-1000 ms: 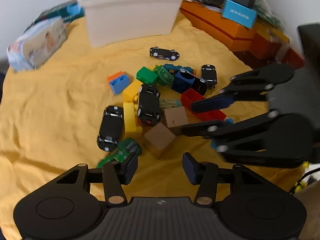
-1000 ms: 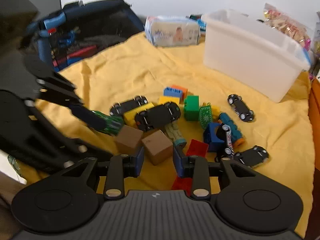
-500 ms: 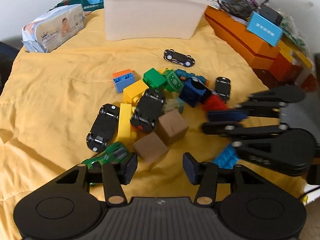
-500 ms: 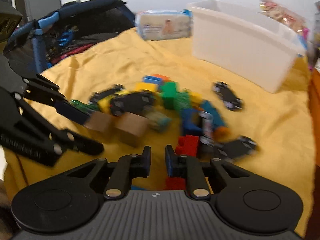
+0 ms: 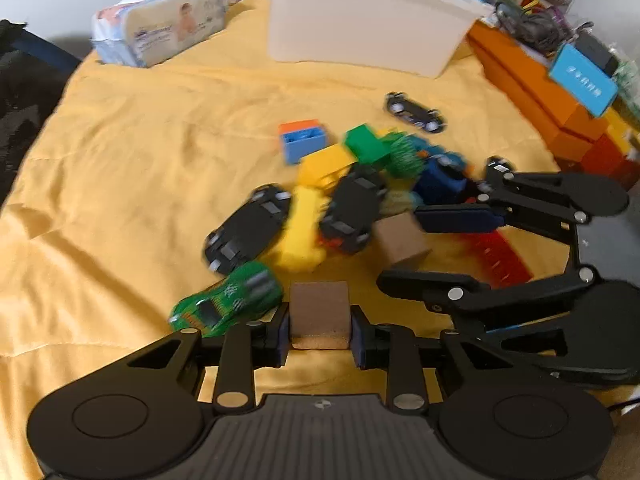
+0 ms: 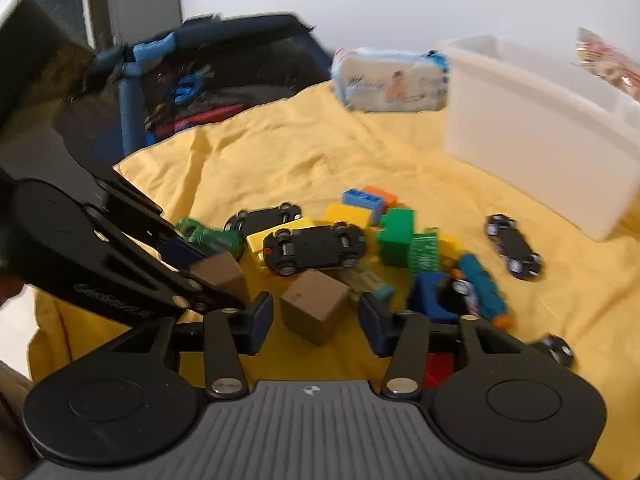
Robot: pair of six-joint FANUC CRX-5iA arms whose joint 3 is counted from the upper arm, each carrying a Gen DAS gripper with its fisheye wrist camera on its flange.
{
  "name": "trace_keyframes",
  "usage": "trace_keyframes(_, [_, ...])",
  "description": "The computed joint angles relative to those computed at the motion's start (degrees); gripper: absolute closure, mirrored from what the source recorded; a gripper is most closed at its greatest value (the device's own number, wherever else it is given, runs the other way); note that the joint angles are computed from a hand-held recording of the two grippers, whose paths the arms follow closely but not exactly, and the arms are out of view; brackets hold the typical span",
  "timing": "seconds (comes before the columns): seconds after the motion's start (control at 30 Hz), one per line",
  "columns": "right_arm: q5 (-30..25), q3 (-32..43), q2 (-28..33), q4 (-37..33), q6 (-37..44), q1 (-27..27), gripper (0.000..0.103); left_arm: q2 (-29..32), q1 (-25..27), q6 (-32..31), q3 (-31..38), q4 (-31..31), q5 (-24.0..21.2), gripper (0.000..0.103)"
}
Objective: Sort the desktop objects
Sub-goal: 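Grasp a brown wooden cube with the left tool while the right tool grasps another cube, then lift both held wooden cubes up over the white bin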
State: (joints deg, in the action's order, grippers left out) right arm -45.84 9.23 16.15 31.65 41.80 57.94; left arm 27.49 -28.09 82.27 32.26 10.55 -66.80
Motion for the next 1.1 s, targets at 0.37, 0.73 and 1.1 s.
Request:
trace_keyframes(0.37, [-3.0,1.99,2.67,0.88,-0.03,0.49,0.064,0.0,2.1,-7.09,-3.02,6.88,2.17,0.07])
trace_keyframes(0.73, [-6.78,-2.74,-0.4,5.11,-7.96,2.05,0.064,0.37,1.0,-9.63,-2.92,7.2,2.88,0.069])
trace_keyframes(1.1, [-4.57,-2.28,-1.65,-0.42,-0.5,0.59,0.065,0.6,-3.38,-2.6,1.48,-4.77,2.63,0.07])
